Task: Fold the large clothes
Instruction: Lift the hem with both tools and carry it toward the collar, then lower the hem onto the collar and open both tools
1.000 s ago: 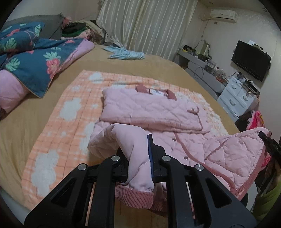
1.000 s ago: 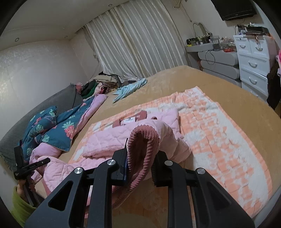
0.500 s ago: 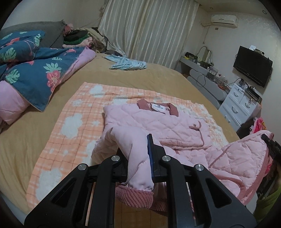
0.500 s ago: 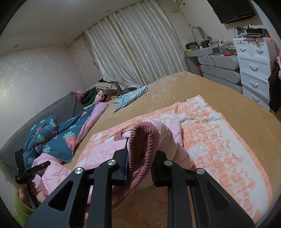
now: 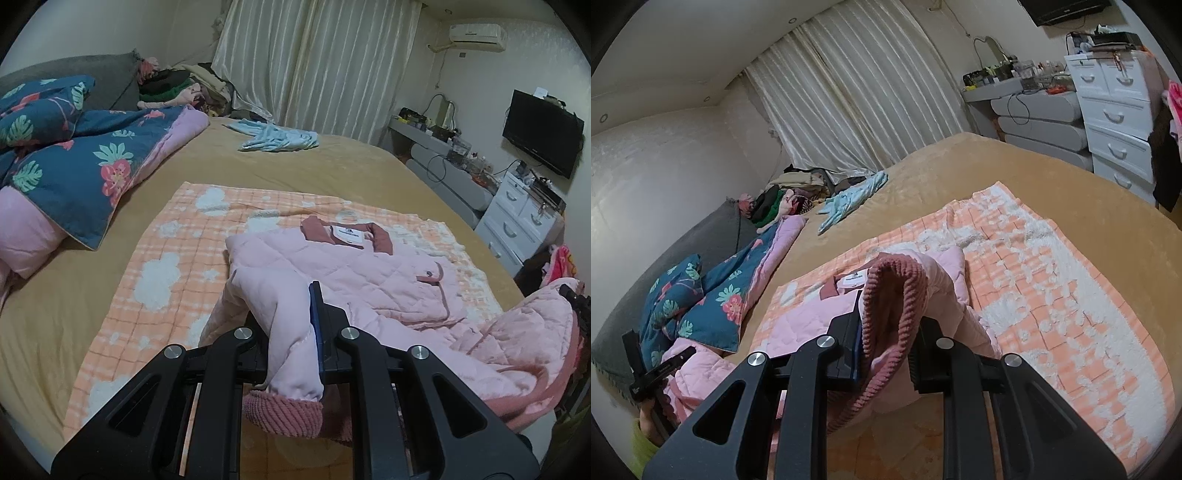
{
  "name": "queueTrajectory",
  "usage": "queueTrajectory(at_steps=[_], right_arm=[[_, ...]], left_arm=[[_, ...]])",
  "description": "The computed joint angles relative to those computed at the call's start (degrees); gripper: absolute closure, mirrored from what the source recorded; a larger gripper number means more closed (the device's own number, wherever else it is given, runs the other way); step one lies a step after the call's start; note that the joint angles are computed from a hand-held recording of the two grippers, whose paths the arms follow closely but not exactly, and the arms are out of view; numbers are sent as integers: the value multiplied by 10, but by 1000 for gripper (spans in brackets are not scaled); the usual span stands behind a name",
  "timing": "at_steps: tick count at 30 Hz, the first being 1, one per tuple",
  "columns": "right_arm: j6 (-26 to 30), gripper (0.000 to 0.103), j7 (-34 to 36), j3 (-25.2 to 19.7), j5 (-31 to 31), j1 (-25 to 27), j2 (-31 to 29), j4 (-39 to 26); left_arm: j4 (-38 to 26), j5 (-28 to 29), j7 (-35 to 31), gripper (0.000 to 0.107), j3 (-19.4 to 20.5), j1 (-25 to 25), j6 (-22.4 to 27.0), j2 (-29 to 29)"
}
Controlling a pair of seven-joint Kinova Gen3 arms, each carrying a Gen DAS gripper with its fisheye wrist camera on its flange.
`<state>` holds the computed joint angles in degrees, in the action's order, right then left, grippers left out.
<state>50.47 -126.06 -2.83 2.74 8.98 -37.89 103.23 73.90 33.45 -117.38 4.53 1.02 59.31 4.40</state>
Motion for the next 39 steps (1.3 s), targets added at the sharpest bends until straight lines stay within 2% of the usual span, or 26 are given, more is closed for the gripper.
queueTrajectory(at_steps=[7, 15, 21, 29, 33, 39], right_arm=[[-8, 85, 6, 21, -2, -8, 19, -2], [-40, 78, 35, 84, -46, -53, 42, 0], [-66, 59, 61, 116, -82, -78, 54, 0], [-124, 22, 78, 107, -89, -65, 42, 19], [-178, 17, 79, 98, -77, -45, 14, 49], [-238, 9, 61, 68, -56, 16, -46, 117]], left_arm=[[-14, -30, 26, 100, 7, 12, -18, 19], [-37, -56, 52, 100, 17, 19, -25, 45], [-56, -73, 71, 100, 23, 24, -26, 64], [-69, -86, 82, 100, 29, 28, -28, 75], [-79, -96, 91, 100, 31, 32, -27, 83], [-103, -108, 103, 100, 37, 42, -21, 105]])
